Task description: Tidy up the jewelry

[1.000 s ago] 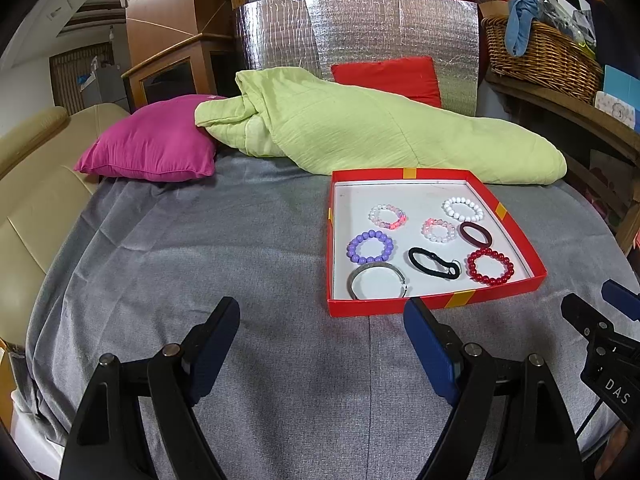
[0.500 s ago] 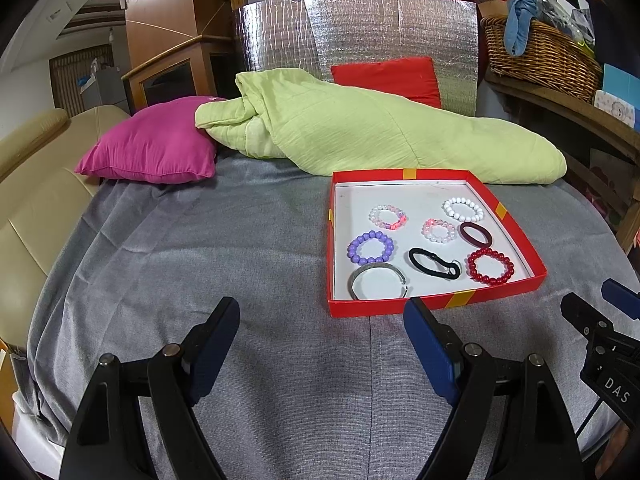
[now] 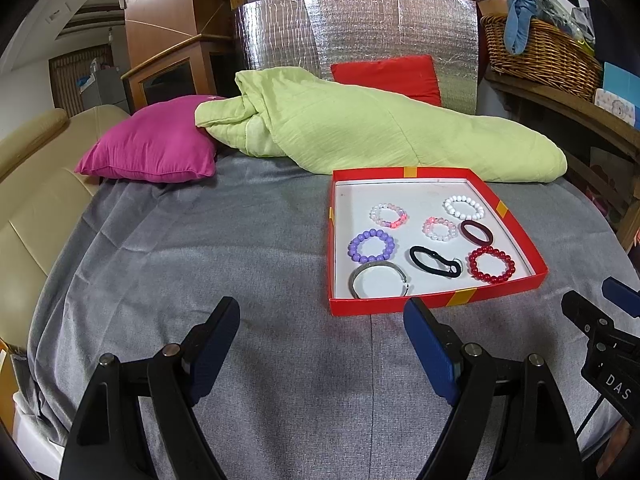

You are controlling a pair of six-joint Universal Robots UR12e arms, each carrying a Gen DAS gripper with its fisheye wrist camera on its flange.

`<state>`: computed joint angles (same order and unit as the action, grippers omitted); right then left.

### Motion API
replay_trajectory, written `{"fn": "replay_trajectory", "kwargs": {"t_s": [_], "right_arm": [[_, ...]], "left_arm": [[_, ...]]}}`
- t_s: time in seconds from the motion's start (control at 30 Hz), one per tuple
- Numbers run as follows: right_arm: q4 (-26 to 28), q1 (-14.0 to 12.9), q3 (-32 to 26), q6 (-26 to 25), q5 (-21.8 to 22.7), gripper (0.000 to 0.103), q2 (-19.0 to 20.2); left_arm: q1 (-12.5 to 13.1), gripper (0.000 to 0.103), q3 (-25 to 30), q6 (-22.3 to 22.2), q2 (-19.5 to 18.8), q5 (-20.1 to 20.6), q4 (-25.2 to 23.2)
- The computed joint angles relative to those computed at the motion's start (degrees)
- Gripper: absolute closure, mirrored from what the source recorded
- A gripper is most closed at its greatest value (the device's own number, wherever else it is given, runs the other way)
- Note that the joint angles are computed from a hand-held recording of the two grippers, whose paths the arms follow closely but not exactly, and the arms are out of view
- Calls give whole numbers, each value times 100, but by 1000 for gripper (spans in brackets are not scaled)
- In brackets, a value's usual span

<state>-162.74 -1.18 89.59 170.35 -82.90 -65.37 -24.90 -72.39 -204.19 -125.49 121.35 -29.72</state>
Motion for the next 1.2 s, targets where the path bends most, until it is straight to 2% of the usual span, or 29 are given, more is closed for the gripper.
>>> {"fn": "replay_trajectory", "kwargs": {"t_s": [1.0, 1.2], "right_arm": [[27, -7, -11, 42, 18, 31, 9], [34, -4, -11, 33, 31, 31, 9]], "left_arm": [[-6, 18, -3, 31, -1, 33, 0], [-18, 18, -31, 153, 0, 61, 134]]}}
